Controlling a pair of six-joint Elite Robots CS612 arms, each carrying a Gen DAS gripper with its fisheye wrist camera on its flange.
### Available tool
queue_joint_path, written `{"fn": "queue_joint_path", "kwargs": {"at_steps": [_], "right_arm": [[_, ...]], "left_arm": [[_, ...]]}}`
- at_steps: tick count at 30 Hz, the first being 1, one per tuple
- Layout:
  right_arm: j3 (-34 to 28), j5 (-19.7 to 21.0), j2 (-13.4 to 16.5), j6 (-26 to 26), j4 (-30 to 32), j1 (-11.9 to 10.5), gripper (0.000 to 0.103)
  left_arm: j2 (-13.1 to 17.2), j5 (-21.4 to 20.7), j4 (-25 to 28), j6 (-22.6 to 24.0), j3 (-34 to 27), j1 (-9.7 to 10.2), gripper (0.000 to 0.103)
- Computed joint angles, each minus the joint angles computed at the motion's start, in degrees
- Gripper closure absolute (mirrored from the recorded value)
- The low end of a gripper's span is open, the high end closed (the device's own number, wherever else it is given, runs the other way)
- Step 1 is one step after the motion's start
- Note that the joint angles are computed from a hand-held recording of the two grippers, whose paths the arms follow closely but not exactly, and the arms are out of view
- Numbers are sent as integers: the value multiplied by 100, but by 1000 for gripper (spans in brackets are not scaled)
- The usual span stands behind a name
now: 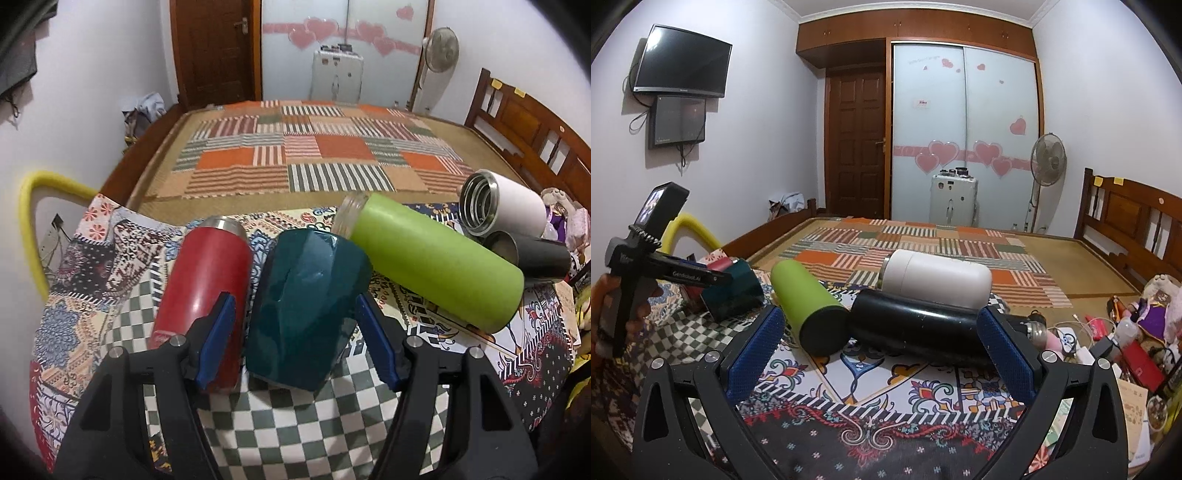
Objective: Flip cup upright
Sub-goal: 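Move the left tool to the lying dark green cup and close on it, then lift the dark green cup with the left tool and carry it aside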
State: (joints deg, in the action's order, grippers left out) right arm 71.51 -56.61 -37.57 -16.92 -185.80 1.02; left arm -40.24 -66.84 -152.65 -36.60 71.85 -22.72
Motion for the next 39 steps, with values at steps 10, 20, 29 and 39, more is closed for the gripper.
{"fn": "queue_joint_path", "kwargs": {"at_steps": [10, 20, 29, 39], "right_arm": [[-206, 83, 128, 62, 228, -10, 0], [-294, 61, 189, 95, 336, -22, 0], [-322, 4, 199, 179, 364, -51, 0], [-20, 62, -6, 253, 136, -123, 0]], "left_arm": [[238, -74, 846, 186, -553, 12, 29], [563, -65, 2125, 544, -1260, 18, 25], [489, -99, 1892, 323, -1086, -56, 31], [0, -146, 1282, 274, -332, -366, 32]]}}
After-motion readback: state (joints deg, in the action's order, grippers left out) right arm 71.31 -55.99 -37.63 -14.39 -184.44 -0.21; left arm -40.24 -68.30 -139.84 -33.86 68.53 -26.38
